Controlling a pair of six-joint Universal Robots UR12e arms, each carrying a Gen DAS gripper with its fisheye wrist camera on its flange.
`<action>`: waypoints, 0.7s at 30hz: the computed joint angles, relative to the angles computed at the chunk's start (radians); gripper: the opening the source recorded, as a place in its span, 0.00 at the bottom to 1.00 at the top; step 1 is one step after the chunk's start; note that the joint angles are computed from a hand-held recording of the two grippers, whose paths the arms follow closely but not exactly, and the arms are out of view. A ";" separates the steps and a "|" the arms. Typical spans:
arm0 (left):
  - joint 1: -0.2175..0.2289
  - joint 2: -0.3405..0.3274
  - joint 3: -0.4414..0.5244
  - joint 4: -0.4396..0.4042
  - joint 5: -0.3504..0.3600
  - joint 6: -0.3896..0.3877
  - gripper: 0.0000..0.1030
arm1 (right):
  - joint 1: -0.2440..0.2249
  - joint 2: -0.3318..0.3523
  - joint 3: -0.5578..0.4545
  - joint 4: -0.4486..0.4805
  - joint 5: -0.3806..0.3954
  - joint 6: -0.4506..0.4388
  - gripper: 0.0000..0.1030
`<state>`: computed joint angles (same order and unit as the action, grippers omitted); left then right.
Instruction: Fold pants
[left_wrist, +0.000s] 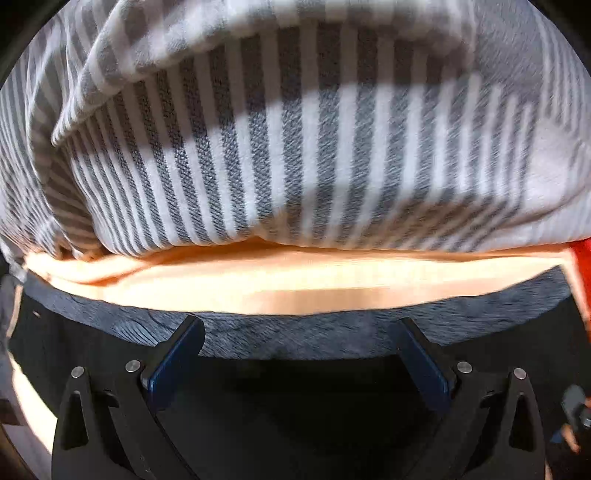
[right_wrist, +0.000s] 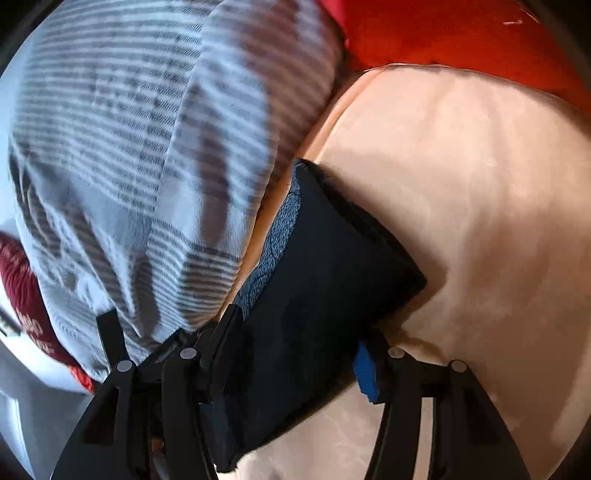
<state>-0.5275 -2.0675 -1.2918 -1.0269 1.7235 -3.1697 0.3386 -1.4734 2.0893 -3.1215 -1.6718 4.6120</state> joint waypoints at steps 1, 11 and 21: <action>-0.002 -0.010 0.008 -0.020 0.009 -0.008 1.00 | -0.002 -0.002 0.006 -0.005 0.009 -0.003 0.58; 0.006 0.011 -0.007 -0.030 -0.003 0.000 1.00 | -0.013 0.027 -0.002 -0.033 0.045 -0.064 0.58; 0.001 0.056 -0.100 0.027 0.024 -0.021 1.00 | -0.044 0.023 -0.040 0.081 0.155 -0.024 0.13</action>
